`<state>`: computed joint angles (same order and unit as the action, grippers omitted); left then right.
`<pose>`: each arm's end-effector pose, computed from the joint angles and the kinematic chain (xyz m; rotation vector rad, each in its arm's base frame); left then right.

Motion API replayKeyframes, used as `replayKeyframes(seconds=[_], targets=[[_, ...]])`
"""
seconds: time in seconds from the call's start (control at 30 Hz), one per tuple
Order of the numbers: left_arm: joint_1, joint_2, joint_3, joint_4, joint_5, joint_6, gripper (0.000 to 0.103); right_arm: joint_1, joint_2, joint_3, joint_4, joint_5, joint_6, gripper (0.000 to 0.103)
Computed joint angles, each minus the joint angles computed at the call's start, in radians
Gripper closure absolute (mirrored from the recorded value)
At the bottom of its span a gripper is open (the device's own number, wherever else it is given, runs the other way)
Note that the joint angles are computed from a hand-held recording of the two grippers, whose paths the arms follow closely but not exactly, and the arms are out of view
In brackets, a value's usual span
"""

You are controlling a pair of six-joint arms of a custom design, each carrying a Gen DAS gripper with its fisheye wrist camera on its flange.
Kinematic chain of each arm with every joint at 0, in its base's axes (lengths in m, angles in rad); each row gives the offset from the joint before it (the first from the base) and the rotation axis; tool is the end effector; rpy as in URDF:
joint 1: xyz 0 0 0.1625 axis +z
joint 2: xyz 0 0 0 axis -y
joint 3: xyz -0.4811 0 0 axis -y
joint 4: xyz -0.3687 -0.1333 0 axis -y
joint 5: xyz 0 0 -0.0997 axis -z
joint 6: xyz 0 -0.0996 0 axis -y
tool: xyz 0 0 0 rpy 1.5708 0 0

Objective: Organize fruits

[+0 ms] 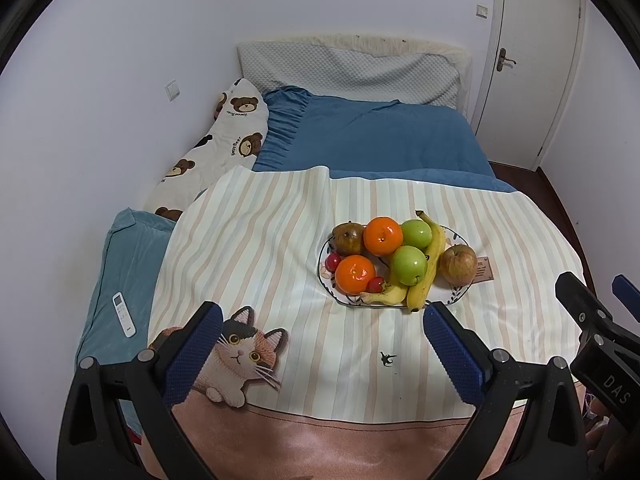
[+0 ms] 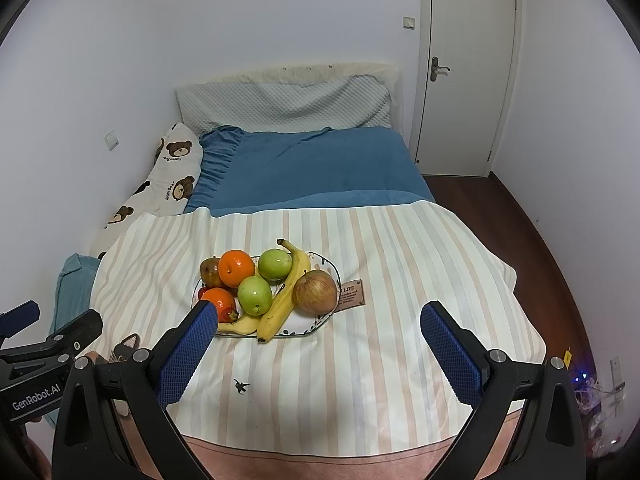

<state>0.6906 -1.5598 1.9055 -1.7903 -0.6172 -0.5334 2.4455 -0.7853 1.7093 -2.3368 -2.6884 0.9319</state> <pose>-0.2055 -0.4481 0.4489 0.4624 2.2126 -0.6493 0.5299 -0.3858 0.1497 0.0451 -2.1608 0.9543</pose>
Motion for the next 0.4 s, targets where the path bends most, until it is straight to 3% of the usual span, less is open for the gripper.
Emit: replayKeyframes(seconds=[0.4], targets=[[-0.002, 0.0, -0.001, -0.002, -0.001, 0.002, 0.0, 0.002, -0.001, -0.003, 0.0, 0.001, -0.002, 0.0]])
